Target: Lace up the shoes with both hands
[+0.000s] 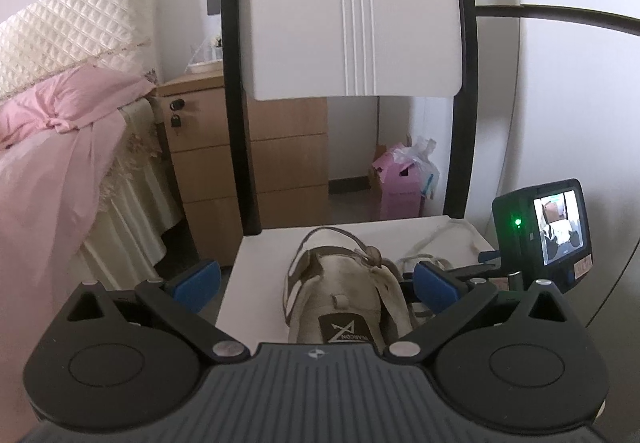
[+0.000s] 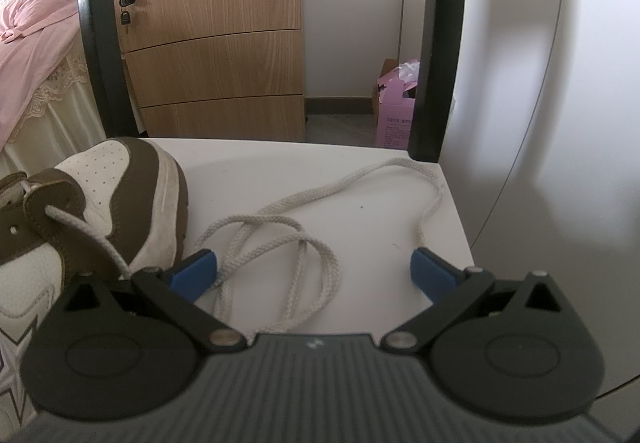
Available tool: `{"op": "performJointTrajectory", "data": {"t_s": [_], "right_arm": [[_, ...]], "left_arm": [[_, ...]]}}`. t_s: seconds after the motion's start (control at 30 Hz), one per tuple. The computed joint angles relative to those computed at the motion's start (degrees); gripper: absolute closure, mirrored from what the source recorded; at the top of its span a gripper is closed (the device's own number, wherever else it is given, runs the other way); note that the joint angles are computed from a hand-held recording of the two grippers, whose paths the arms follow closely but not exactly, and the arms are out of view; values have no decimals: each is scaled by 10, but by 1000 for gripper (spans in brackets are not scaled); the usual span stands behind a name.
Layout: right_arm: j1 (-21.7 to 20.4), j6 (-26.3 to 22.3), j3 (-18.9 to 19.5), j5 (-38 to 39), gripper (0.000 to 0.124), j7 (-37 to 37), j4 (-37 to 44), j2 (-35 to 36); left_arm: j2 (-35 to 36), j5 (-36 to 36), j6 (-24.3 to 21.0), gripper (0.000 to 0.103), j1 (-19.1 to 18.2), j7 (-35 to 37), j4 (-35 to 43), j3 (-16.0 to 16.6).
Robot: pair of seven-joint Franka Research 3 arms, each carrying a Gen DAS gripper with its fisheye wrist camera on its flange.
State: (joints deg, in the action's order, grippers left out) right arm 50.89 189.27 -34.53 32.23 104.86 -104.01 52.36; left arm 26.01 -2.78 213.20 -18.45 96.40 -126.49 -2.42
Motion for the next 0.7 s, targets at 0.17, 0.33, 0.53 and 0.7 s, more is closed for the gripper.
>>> {"op": "performJointTrajectory", "data": {"t_s": [0.17,0.33,0.53,0.7], "right_arm": [[0,0,0,0,21,0,0,0],[0,0,0,0,21,0,1,0],[0,0,0,0,21,0,1,0],[0,0,0,0,21,0,1,0]], "left_arm": [[19,56,18,0,42,-59,6,-27],[23,63,-3,0,36,-76,12,-18],[24,59,0,0,33,-85,11,-9],[21,53,6,0,29,-84,6,-6]]}}
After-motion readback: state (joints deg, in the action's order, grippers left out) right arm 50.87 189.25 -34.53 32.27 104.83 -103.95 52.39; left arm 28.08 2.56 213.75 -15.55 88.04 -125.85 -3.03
